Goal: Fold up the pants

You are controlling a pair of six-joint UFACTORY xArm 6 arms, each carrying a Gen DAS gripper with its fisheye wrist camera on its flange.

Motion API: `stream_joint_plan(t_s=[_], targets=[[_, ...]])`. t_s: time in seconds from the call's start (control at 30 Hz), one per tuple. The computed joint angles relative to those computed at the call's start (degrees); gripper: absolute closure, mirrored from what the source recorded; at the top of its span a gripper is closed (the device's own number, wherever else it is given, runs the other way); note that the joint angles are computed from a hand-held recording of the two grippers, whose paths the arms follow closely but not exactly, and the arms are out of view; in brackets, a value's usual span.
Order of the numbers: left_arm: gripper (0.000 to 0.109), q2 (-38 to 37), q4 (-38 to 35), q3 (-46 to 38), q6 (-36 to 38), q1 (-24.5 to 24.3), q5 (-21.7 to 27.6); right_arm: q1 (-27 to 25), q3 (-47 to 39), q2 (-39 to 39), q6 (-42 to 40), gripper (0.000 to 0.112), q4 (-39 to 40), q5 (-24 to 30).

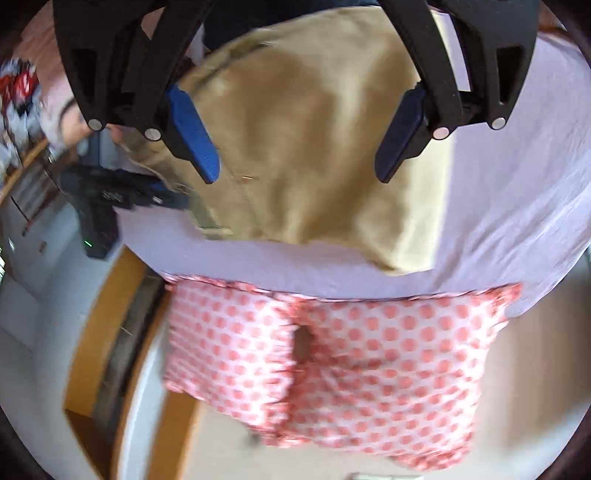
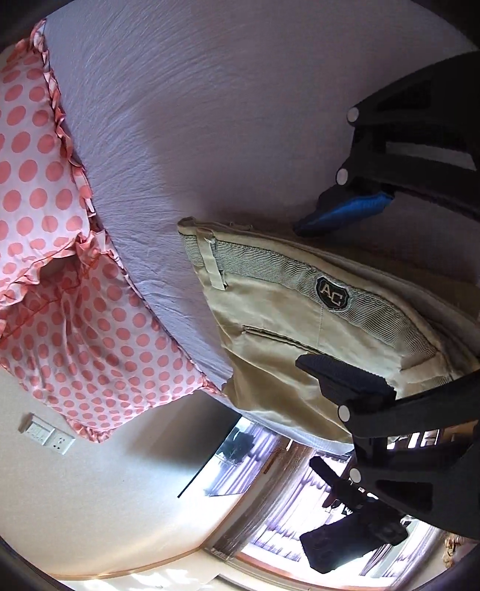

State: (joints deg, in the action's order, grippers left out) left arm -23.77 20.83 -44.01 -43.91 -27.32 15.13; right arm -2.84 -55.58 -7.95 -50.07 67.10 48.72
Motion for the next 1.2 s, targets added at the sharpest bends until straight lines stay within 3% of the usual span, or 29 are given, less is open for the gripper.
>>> stream_joint_plan(t_s=[0.13, 0.27, 0.33, 0.4, 0.53, 0.57, 0.6, 0.63, 0.67, 0.7, 0.77, 0.93, 1.07, 1.13, 1.2], targets=[[0.024, 3.1, -22.8, -1.3, 14.3, 7.8, 4.1, 1.3, -2.4, 2.2, 1.0, 0.053, -2.3, -0.9], [0.026, 7.9, -44.6, -5.0, 34.2, 10.3, 9.8, 0.0, -3.7, 3.7, -0.3, 0.068, -1.0, 1.7], [0.025, 8.8, -48.9, -5.7, 39.6, 10.0, 9.6, -1.3, -4.1, 4.4, -1.6, 0.073, 0.7, 4.2], [0.025, 11.0, -55.1, -8.7, 46.2, 9.8, 13.3, -2.0, -4.8, 5.2, -2.4, 0.078, 1.3, 5.7], [0.023, 15.3, -52.0, -13.4, 47.8, 9.3, 14.9, -1.2, -6.5, 6.5, 0.0, 0.083, -0.8, 5.4], [0.027, 15.9, -53.0, -14.1, 48.4, 9.5, 15.3, -1.1, -6.9, 6.8, 0.6, 0.087, -1.4, 6.2], [0.049, 16.3, -54.1, -14.7, 48.5, 9.9, 15.8, -1.4, -7.8, 7.6, 1.4, 0.091, -1.6, 8.3], [0.059, 16.4, -54.8, -15.0, 48.3, 10.5, 16.3, -2.2, -8.5, 8.3, 1.6, 0.096, -0.8, 10.9], [0.078, 16.5, -57.9, -15.6, 50.5, 11.2, 17.1, -2.9, -9.2, 8.8, 1.2, 0.097, 0.3, 13.0], [0.085, 16.4, -61.3, -15.7, 53.4, 11.7, 17.7, -3.3, -9.8, 9.2, 0.6, 0.098, 1.3, 14.3], [0.089, 16.8, -62.7, -16.8, 55.1, 12.0, 17.5, -2.8, -11.5, 9.8, 0.0, 0.098, 1.3, 14.2], [0.092, 21.7, -55.6, -24.9, 51.2, 11.0, 14.8, 0.3, -19.4, 13.6, 1.7, 0.099, -0.2, 8.4], [0.090, 30.3, -44.9, -34.9, 41.9, 9.8, 9.8, 1.3, -29.1, 21.0, 5.5, 0.102, 0.8, 3.1], [0.082, 36.1, -35.2, -41.5, 32.4, 10.2, 11.5, 3.0, -33.2, 24.6, 9.6, 0.100, -4.7, -3.0], [0.074, 39.7, -28.1, -46.0, 24.3, 11.1, 15.9, 4.5, -35.3, 27.1, 19.9, 0.090, -16.6, -8.1]])
